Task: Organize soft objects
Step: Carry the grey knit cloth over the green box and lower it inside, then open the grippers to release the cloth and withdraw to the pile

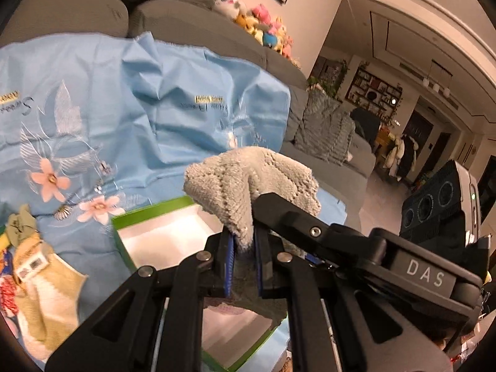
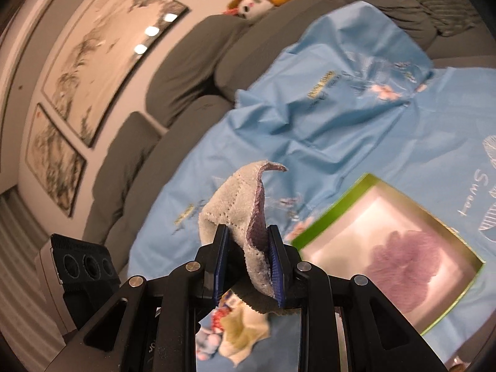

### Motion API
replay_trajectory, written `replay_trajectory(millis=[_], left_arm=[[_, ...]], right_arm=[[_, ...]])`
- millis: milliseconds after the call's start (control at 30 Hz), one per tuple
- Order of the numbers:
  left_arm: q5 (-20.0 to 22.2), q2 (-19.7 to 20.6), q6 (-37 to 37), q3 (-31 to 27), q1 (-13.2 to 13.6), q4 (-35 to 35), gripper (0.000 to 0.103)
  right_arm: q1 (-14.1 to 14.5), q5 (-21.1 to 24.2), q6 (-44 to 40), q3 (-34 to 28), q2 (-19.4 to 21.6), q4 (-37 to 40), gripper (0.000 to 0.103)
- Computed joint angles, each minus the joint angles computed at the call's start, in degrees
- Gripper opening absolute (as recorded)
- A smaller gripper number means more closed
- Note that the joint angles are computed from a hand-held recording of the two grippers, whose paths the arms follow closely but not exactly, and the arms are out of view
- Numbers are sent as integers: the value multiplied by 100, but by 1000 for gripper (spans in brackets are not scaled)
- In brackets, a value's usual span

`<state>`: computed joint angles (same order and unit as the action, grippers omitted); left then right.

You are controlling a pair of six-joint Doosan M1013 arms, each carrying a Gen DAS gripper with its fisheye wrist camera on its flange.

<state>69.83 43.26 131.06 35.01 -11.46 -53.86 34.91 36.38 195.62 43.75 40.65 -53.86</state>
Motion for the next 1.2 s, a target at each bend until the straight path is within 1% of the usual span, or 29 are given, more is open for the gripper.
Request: replay_trajectory(millis=[100, 200, 267, 433, 533, 600, 633, 667, 700, 733, 767, 800, 867, 900, 967, 1033, 1067, 1133, 1200], left_arm=[[106, 119, -233, -101, -120, 369, 7], [237, 272, -562, -247, -258, 920, 7], [338, 345, -673, -300, -317, 1161, 7], [637, 538, -1134, -428, -428, 1637, 8], [714, 589, -1293, -457, -456, 1781, 11], [697, 586, -1297, -431, -490, 1909, 13], [711, 591, -1304, -442, -495, 1935, 19], [729, 593, -1312, -447, -503, 1972, 29], [736, 588, -1325, -442, -514, 2032, 36], [691, 560, -1326, -396, -526, 2109, 48], [641, 548, -1311, -368, -529, 2145, 55], [500, 482, -1250, -244, -528, 2163, 57], [350, 402, -1153, -96, -499, 2086, 68], [339, 389, -1164, -78, -480, 2029, 71], [272, 347, -1214, -19, -446, 1949, 80], [101, 250, -1206, 127, -407, 1891, 82], [-20, 174, -1159, 235, -372, 1854, 83], [-171, 61, -1106, 392, -314, 1826, 87], [-307, -35, -1102, 530, -251, 1795, 89]], right_arm=[[-72, 324, -208, -16, 22, 513, 28], [-174, 584, -464, -73, 91, 1136, 28], [-231, 855, -653, -172, 165, 1558, 28], [-312, 1756, -865, -463, 357, 2158, 28], [-341, 2287, -961, -647, 464, 2351, 28], [-359, 2447, -961, -655, 478, 2431, 28], [-366, 2490, -933, -631, 468, 2457, 28], [-370, 2546, -913, -637, 474, 2472, 28], [-372, 2628, -893, -659, 483, 2480, 28], [-365, 2681, -884, -677, 488, 2465, 28], [-359, 2780, -893, -719, 503, 2453, 28], [-352, 2883, -905, -767, 521, 2438, 28], [-341, 3001, -925, -824, 544, 2410, 39], [-326, 3026, -910, -824, 541, 2354, 52], [-282, 3041, -798, -821, 533, 2125, 69], [-228, 3106, -768, -864, 541, 1892, 74], [-208, 3170, -820, -955, 581, 1823, 76], [-152, 3341, -1065, -1192, 693, 1624, 84], [-113, 3500, -1282, -1466, 827, 1503, 84]])
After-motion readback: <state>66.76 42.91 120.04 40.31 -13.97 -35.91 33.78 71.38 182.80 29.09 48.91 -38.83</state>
